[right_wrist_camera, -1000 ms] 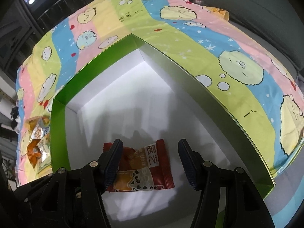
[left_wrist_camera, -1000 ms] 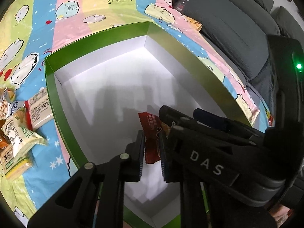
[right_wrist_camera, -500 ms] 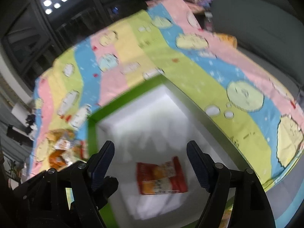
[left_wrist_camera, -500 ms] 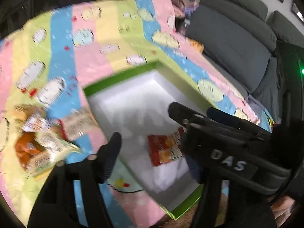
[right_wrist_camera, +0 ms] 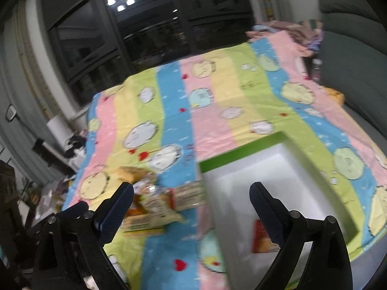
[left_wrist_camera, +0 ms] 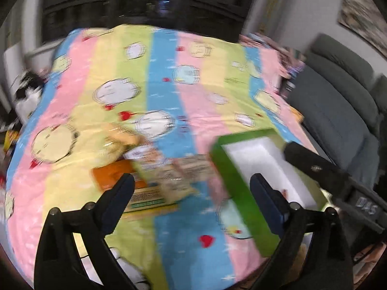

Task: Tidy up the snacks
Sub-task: 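Withdraw the right tool from the box back toward the snack pile, then reach the right tool toward the soda cracker pack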

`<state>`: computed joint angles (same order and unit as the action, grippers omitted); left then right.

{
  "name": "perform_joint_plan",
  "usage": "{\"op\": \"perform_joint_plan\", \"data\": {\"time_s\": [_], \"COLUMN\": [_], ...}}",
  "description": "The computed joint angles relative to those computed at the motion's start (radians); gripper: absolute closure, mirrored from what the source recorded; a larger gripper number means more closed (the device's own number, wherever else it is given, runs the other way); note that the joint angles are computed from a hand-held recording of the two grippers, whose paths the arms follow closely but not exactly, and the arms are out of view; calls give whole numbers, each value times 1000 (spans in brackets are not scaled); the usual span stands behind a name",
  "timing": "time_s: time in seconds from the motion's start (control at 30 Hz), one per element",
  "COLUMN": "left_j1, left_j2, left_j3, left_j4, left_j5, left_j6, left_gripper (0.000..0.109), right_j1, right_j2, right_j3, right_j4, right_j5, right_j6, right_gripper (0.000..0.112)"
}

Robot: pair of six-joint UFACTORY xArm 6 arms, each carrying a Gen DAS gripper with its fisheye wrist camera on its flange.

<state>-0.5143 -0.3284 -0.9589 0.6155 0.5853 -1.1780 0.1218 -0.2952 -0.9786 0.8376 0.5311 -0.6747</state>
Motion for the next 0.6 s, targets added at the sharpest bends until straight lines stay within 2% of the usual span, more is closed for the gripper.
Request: {"op": "perform_joint_plan", "data": {"time_s": [0.23, 0.3, 0.4, 0.53, 0.6], "left_j1": [110, 141, 180, 203, 208], "left_j2": [-120, -132, -142, -104, -82], "left_j3": [166, 201, 254, 280, 280], "left_j4": [-82, -125, -195, -305, -340], "left_j5": [1, -5, -28, -76, -96], "left_j6": [-45, -21, 8, 94, 141], "left_gripper": [12, 13, 17, 24, 27], "right_j1": [88, 109, 154, 181, 179], "right_j2": [66, 103, 149, 220, 249], "right_j3": [-56, -82, -97, -132, -148], "right_j4": [-44, -65, -115, -160, -146], "right_j5": [99, 134, 130, 162, 191], "right_j6": [37, 66, 94, 127, 130], "right_gripper": [16, 16, 16, 16, 21]}}
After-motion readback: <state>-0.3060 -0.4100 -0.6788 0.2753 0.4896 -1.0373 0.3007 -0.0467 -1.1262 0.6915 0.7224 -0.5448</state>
